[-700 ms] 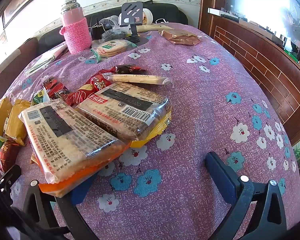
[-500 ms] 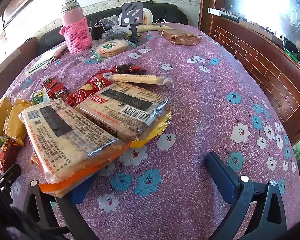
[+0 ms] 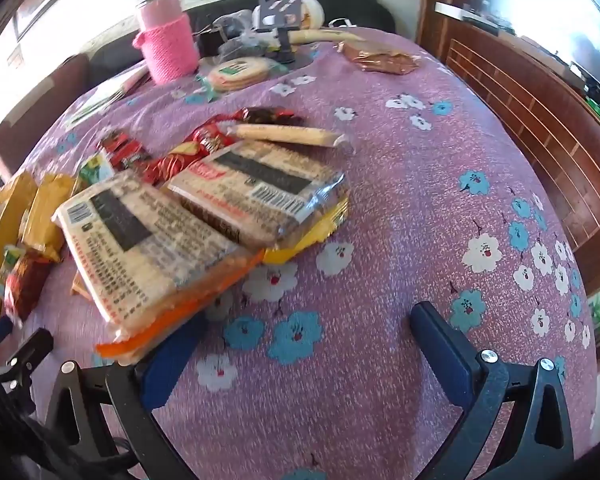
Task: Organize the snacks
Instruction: 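Move both tools over the snack pile toward the packets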
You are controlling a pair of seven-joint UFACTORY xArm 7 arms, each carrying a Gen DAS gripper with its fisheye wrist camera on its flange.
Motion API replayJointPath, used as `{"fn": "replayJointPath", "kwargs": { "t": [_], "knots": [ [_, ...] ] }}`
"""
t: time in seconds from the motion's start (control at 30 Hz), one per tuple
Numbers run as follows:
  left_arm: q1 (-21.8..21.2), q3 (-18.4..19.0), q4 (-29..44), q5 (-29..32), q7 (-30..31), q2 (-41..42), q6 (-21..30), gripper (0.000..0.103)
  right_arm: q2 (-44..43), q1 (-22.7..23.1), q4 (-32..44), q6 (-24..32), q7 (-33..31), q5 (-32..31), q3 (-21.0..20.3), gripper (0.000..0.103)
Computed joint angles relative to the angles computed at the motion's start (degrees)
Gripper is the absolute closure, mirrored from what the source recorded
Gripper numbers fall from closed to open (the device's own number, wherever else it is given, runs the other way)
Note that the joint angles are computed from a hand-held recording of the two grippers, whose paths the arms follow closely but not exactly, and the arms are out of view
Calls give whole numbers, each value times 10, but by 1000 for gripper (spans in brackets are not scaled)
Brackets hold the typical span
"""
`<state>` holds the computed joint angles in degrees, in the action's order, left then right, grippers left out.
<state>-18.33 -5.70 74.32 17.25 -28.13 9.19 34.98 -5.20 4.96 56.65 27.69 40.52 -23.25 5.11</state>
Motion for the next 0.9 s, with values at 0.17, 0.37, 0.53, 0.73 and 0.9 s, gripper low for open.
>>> {"fn": "replayJointPath", "kwargs": {
  "t": [0.17,0.37,0.53,0.73,0.9],
  "knots": [
    [6,-15,-53,-50,43,-41,-45,4,-12,-1,-12,-1,-3,4,1,0],
    [31,-34,-150,-34,23,-137,-184,4,-31,-13,-26,-13,35,-11,3,10],
    [25,-17,-186,-140,161,-201,-194,4,-97,-39,-63,-49,65,-25,15,17],
    [30,39,-212,-226,193,-238,-215,4,-162,-22,-108,-150,-9,-10,14,15],
    [10,76,-207,-326,277,-238,-195,21,-118,17,-73,-153,-115,57,22,18]
  ]
}}
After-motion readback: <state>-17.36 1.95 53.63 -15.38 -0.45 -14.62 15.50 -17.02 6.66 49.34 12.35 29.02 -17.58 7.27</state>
